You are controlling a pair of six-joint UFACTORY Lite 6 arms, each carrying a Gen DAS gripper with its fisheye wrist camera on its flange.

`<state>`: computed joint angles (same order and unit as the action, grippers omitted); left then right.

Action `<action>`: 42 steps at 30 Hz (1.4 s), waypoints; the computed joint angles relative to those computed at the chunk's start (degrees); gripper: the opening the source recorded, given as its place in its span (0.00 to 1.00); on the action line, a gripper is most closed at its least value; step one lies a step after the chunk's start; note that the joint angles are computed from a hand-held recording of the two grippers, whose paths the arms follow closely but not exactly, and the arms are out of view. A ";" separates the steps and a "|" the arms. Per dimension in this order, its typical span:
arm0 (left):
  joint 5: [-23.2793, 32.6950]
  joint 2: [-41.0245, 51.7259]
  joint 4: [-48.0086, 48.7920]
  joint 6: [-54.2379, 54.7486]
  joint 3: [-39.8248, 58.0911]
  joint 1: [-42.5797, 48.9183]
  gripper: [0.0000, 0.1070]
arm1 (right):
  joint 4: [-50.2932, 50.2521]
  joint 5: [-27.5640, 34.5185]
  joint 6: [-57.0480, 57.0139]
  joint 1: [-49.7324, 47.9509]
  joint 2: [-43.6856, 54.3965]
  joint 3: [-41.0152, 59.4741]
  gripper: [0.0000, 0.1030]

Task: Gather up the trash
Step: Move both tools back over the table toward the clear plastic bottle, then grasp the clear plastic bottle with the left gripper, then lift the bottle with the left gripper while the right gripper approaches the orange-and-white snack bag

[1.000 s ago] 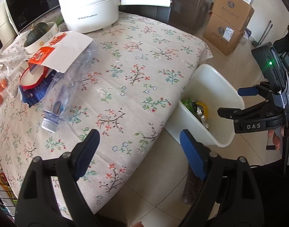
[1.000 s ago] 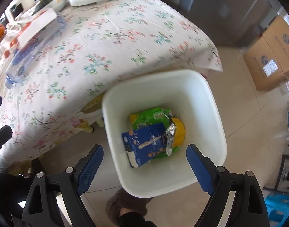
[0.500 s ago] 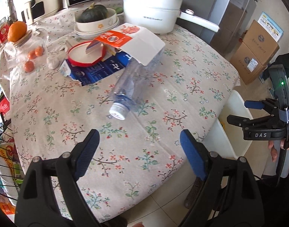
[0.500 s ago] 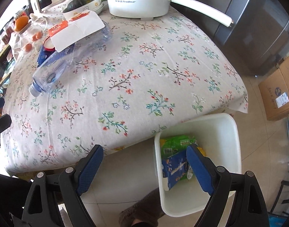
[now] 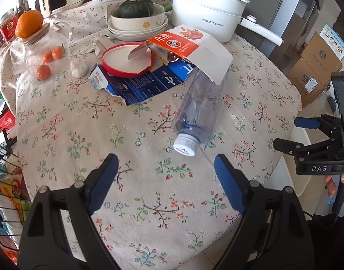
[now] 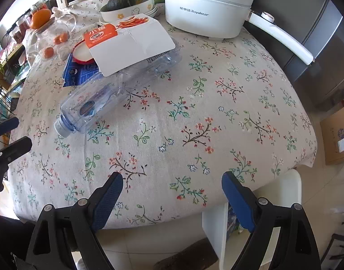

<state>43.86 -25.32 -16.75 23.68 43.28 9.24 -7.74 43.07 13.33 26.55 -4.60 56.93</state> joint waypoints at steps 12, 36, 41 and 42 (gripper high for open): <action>-7.69 22.45 -2.61 1.01 14.03 -10.18 0.76 | 1.93 -1.39 -4.34 -6.01 3.81 1.22 0.88; -3.59 20.08 -4.04 1.43 9.66 -12.87 0.62 | 5.55 -0.65 -9.98 -13.01 -1.39 -1.47 0.88; 2.97 8.40 -7.21 4.04 3.32 -11.66 0.60 | 7.50 -0.03 -11.13 -14.05 -4.42 -2.18 0.88; 3.59 6.22 -7.16 3.28 2.22 -12.50 0.59 | 7.52 0.00 -11.00 -14.07 -5.20 -2.55 0.88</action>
<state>47.44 -19.10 -23.91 26.97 45.50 -3.26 -0.22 43.07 2.32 12.48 -9.80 54.39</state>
